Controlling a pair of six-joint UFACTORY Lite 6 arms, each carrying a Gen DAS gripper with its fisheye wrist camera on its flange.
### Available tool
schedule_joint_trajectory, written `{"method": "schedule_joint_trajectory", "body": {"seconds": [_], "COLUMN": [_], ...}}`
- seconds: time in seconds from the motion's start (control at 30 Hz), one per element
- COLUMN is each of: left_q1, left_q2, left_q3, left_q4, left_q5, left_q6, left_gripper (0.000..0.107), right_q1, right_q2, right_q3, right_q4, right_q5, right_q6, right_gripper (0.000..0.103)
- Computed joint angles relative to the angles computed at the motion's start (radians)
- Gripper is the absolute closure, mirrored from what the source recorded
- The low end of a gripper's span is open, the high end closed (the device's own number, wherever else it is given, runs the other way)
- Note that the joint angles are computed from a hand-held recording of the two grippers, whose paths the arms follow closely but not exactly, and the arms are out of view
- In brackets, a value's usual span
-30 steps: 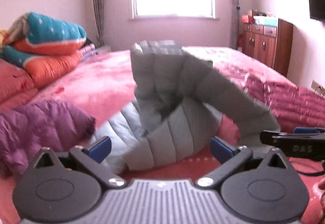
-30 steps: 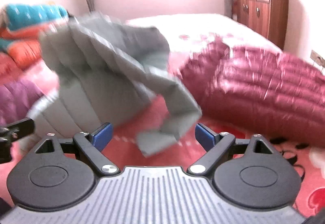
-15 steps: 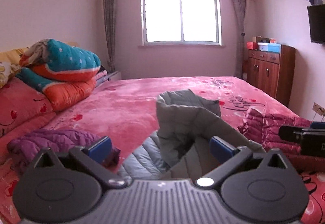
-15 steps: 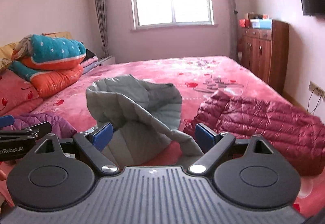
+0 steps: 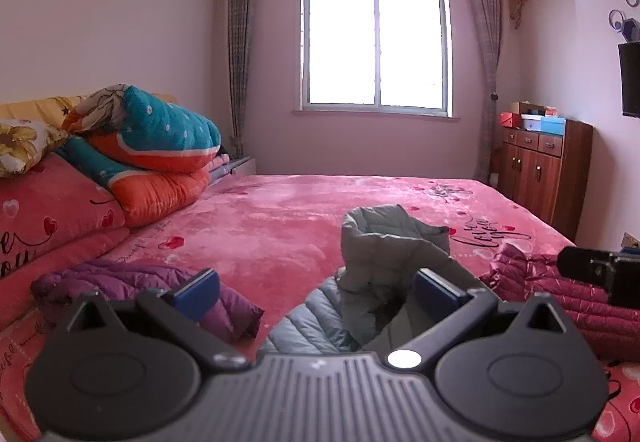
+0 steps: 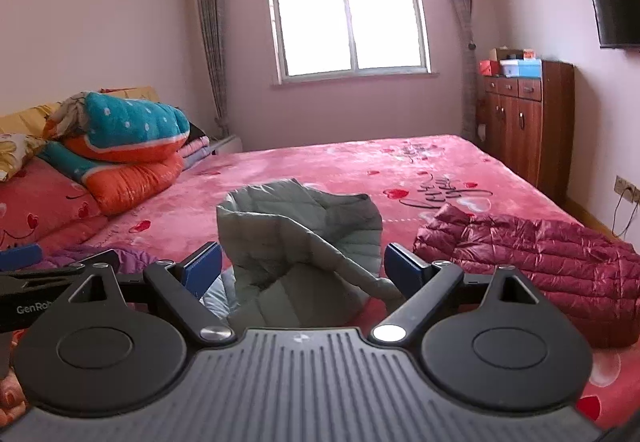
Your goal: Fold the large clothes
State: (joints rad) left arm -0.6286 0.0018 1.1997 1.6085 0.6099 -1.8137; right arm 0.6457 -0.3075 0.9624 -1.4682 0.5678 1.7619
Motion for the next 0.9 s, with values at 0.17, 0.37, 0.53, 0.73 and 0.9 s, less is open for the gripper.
{"method": "schedule_joint_trajectory", "body": {"seconds": [0.17, 0.37, 0.53, 0.73, 0.9], "left_q1": [-0.004, -0.018, -0.014, -0.008, -0.006], "left_q2": [-0.011, -0.006, 0.009, 0.033, 0.044], "left_q3": [-0.011, -0.007, 0.007, 0.028, 0.035], "left_q4": [0.003, -0.011, -0.024, -0.035, -0.044], "left_q5": [0.008, 0.027, 0.019, 0.009, 0.006], "left_q6": [-0.006, 0.006, 0.019, 0.045, 0.058], "left_gripper": [0.005, 0.005, 0.005, 0.005, 0.005], "right_q1": [0.048, 0.089, 0.074, 0.087, 0.063], "right_q2": [0.013, 0.034, 0.033, 0.048, 0.053], "right_q3": [-0.024, -0.011, -0.008, -0.013, -0.026], "right_q4": [-0.118, -0.117, -0.105, -0.121, -0.145], "right_q5": [0.042, 0.084, 0.047, 0.062, 0.043], "right_q6": [0.117, 0.114, 0.105, 0.106, 0.144], "right_gripper": [0.000, 0.000, 0.000, 0.000, 0.000]}}
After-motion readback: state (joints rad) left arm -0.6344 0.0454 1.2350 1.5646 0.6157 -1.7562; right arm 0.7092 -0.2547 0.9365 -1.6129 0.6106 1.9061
